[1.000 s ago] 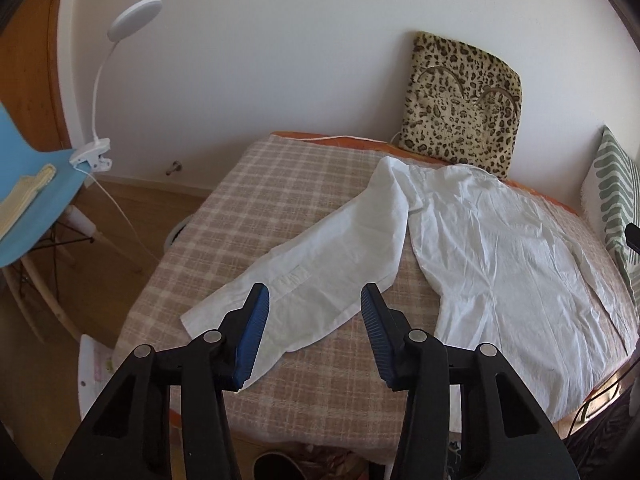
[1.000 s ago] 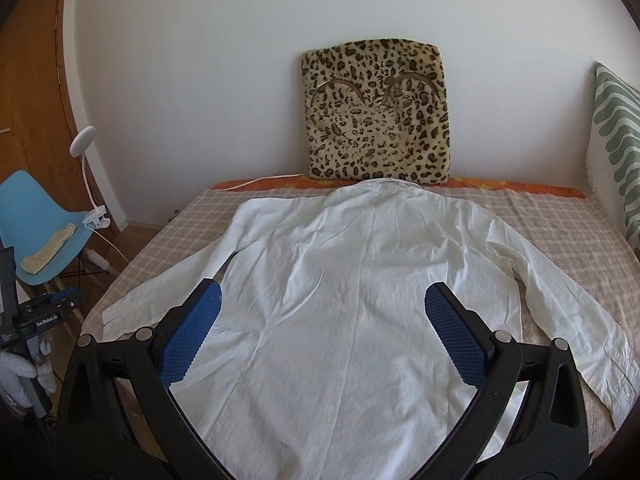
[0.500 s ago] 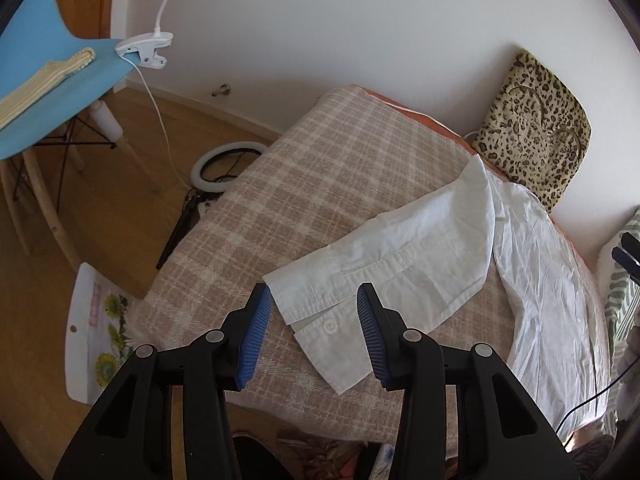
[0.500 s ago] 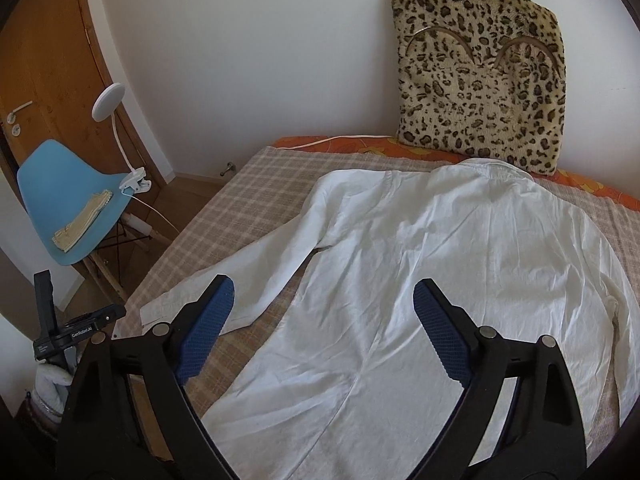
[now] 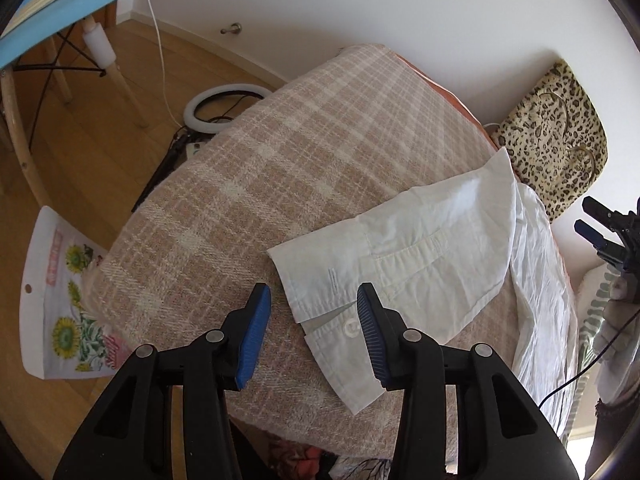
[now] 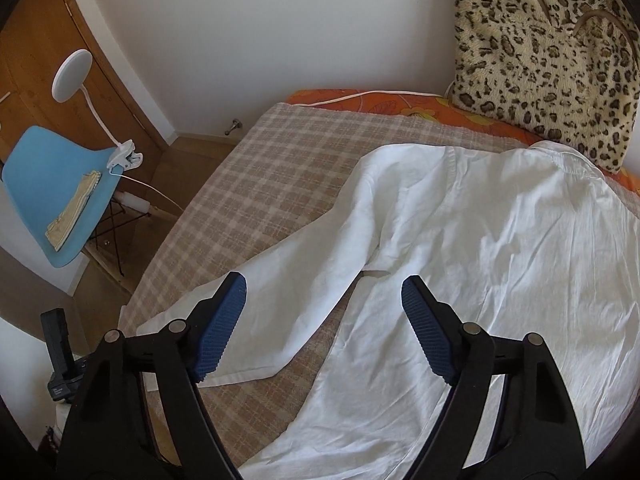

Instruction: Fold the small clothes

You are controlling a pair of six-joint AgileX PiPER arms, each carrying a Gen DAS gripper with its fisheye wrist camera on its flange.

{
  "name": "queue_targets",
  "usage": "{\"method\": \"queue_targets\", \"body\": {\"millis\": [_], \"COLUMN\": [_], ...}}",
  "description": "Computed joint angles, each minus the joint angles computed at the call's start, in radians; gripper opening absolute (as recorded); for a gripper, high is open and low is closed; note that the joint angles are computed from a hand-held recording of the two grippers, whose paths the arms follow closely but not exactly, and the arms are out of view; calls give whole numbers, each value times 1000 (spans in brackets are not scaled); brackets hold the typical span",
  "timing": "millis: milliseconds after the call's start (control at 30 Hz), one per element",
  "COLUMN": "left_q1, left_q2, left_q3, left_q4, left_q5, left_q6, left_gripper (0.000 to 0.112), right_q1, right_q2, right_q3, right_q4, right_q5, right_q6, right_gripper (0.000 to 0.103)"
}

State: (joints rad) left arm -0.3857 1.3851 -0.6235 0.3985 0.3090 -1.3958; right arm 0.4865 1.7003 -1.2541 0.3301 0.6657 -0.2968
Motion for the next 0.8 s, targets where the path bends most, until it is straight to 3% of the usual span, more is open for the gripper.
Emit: {"method": "queue_targets", "body": {"millis": [167,267,333,433,600,800], "left_q1": [-5,-21,-6,-9,-119,-269], "left_q2": [24,55,60,44,3,-17], "left_q3": [-22,-52,-44,-26,-53,-92], "left_q4": [85,128,113,176,371,478], "left_q5": [16,56,21,2,100,130], "left_q6": [-56,-61,-37,-100,-276,-351], "left_gripper": [41,18,7,4,3,2], "right_q1": [28,46,62,70,81,97], "right_q2": [186,297,353,426,548,743], "right_q3": [-211,-341,-406,-488,-662,-978], "right_q4": [-50,-86,-127,-142,-205,-241], "right_q5": [99,160,181,214,305,496], "right_q6": [103,176,221,247,307,397], "right_gripper": [76,74,74,74,74,74]}}
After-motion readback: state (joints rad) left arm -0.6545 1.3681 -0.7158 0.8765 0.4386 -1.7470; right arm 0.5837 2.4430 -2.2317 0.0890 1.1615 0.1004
